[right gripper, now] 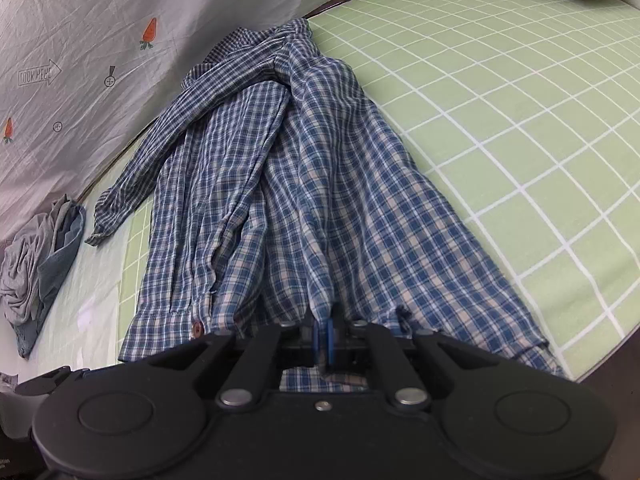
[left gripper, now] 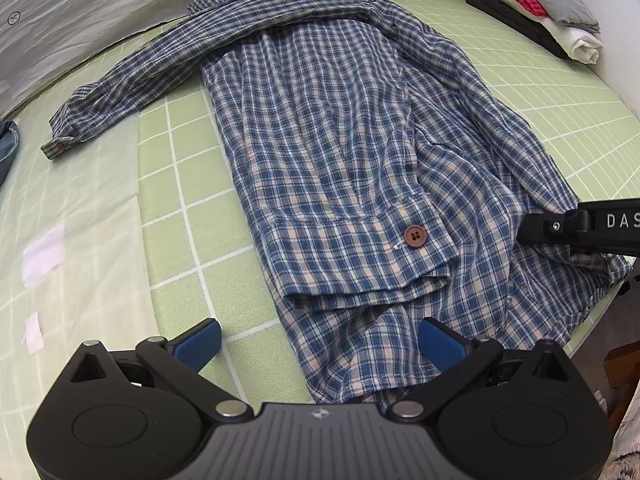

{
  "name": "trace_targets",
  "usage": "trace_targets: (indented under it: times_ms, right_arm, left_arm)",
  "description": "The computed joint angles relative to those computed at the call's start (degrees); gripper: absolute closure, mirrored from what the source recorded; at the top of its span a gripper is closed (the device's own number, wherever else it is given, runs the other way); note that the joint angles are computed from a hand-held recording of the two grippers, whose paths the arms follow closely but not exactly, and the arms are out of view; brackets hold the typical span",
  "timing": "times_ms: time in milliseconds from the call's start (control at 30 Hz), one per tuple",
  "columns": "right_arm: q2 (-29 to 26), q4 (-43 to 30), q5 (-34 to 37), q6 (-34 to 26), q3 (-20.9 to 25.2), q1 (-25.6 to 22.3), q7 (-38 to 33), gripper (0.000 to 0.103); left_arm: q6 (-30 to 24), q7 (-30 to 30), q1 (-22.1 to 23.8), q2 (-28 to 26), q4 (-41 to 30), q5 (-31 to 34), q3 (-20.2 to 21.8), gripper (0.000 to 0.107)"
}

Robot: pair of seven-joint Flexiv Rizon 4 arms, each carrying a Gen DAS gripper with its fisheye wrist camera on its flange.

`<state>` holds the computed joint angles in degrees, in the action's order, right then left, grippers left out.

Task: Fold clothes

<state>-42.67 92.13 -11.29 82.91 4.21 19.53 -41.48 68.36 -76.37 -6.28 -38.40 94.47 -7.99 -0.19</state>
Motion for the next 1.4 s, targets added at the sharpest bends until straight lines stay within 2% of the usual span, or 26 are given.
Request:
trace_targets:
  times_ms: [200,267,367,467,533,600,633,667,733,833,933,1000,1067,1167,1300,1400]
  right_arm:
    - [0.6,-0.5,-1.2,-2.3,0.5,-0.1,-2.3,0.085]
    - [1.3,0.3,-1.6,-0.9,-0.3,0.4,-2.7,0.079]
    - [2.6,3.5,-2.8,6.5,-7.6,5.0,0.2,0.069]
    - [2.7,4.8,-1.9,11.5,-13.2,8.2,2.9,0.068]
    - [2.5,5.0,-0.9,11.7,-15.6,9.5,4.7,0.068]
    - [2.5,3.9,-1.4,7.3,-14.9,8.8,5.5,0.075]
    - [2.3,3.2,-2.0,4.8,-13.3,7.5,5.4,0.080]
    - [1.9,2.3,-2.2,3.5,-10.5,5.4,4.7,0.082]
    - [0.9,0.6,-2.5,1.1,-5.3,1.7,2.5,0.082]
    - [-0.7,-2.3,-3.8,-3.3,-0.1,-1.3,-2.9,0.082]
    - [-1.7,-4.7,-4.4,-6.0,2.0,-2.0,-8.1,0.081]
    - [-1.8,-5.7,-4.2,-7.9,2.3,-2.1,-10.4,0.081]
    - [-1.4,-6.0,-3.7,-8.6,2.1,-2.1,-11.9,0.078]
    - [-0.4,-5.0,-4.7,-5.5,-2.3,-0.2,-11.1,0.070]
    - [-1.9,-8.3,-7.6,-4.5,-6.6,1.0,-10.5,0.070]
    - [-4.9,-14.0,-8.1,-6.1,-5.3,-0.7,-12.6,0.070]
  left_arm:
    - [-0.5,-0.2,0.0,0.1,-0.1,0.1,0.1,0.004]
    - [-0.7,-0.4,-0.1,0.0,-0.3,0.1,0.2,0.004]
    - [-1.2,-0.9,-0.3,0.0,-0.6,0.3,0.5,0.004]
    - [-1.6,-1.5,-0.5,0.0,-0.9,0.5,0.7,0.004]
    - [-1.9,-1.9,-0.6,-0.1,-1.1,0.7,0.8,0.004]
    - [-2.2,-2.3,-0.7,-0.1,-1.3,0.8,0.9,0.004]
    - [-2.3,-2.5,-0.7,-0.1,-1.4,0.9,1.0,0.004]
    - [-2.4,-2.6,-0.7,-0.2,-1.5,1.0,1.0,0.004]
    - [-2.5,-3.0,-0.8,-0.2,-1.6,1.2,1.1,0.004]
    - [-2.8,-3.3,-0.8,-0.2,-1.7,1.4,1.1,0.004]
    - [-3.9,-3.4,-0.7,-0.2,-2.2,1.4,1.1,0.004]
    - [-5.7,-3.1,0.1,0.1,-2.4,0.6,0.4,0.004]
    - [-6.8,-1.3,2.6,1.0,-1.5,-2.5,-2.2,0.005]
    - [-4.8,-0.8,4.2,2.3,0.1,-5.7,-3.2,0.005]
    - [-2.5,-8.6,3.3,1.4,-2.4,-6.5,0.8,0.005]
    - [-2.8,-15.8,3.2,-0.6,-6.5,-6.1,3.8,0.005]
